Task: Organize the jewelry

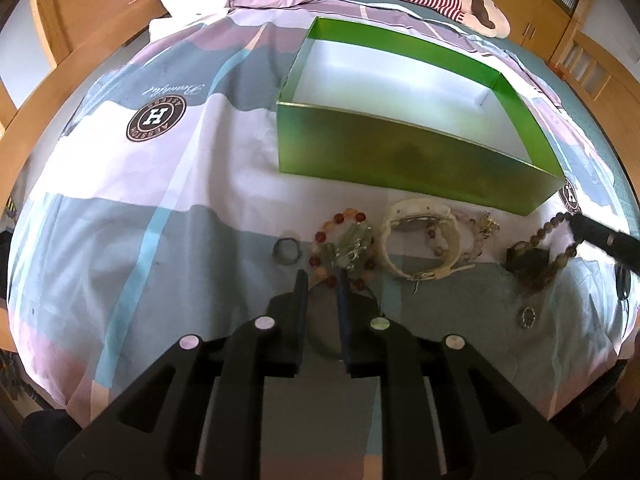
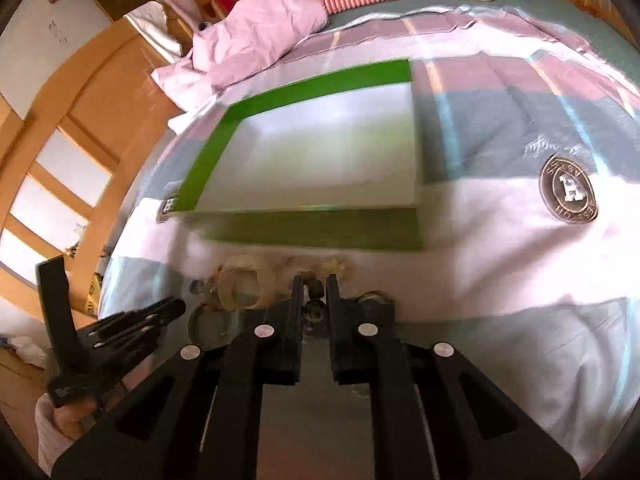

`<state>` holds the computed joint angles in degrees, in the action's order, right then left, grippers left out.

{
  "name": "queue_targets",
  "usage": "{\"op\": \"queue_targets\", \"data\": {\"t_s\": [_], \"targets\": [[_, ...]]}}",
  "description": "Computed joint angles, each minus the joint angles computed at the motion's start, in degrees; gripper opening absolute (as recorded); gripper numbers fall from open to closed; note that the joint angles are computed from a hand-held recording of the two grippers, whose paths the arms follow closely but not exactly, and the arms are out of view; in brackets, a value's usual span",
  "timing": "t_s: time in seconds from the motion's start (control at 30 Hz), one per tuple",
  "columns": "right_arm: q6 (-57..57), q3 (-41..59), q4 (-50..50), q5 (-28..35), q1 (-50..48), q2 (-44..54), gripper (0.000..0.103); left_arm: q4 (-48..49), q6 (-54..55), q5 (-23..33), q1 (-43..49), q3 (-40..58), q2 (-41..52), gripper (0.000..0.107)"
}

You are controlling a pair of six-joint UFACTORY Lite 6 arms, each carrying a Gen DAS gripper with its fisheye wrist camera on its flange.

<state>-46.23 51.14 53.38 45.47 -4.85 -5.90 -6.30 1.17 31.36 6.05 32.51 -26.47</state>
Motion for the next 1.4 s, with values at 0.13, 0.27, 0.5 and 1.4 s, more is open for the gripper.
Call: {"op": "queue_targets", "data": {"t_s": [0.13,0.27,0.5,1.4], "targets": [[5.5,-0.4,-6.8,-5.1,-1.2,0.0,0.011,0.6,0.1,0.3,0.4,-0.9,-1.1,0.017],[2.6,-1.8,-3.2,-1.9,-4.1,-2.3,0.011,1.0,0.0,0.4,0.5,-1.0,-1.4,0.018],[5.0,6.7,-2.6,7.8,-4.9,-7.3,0.011,2.3,-1.6,2.1,-0.4,-0.1,-3.9,0.025],[29.6,-9.1,-30.5,-12.0,20.0,-11.1,0.011,-5.1,15.5,2.1,8.9,-4.1,-5.0,0.052]]}}
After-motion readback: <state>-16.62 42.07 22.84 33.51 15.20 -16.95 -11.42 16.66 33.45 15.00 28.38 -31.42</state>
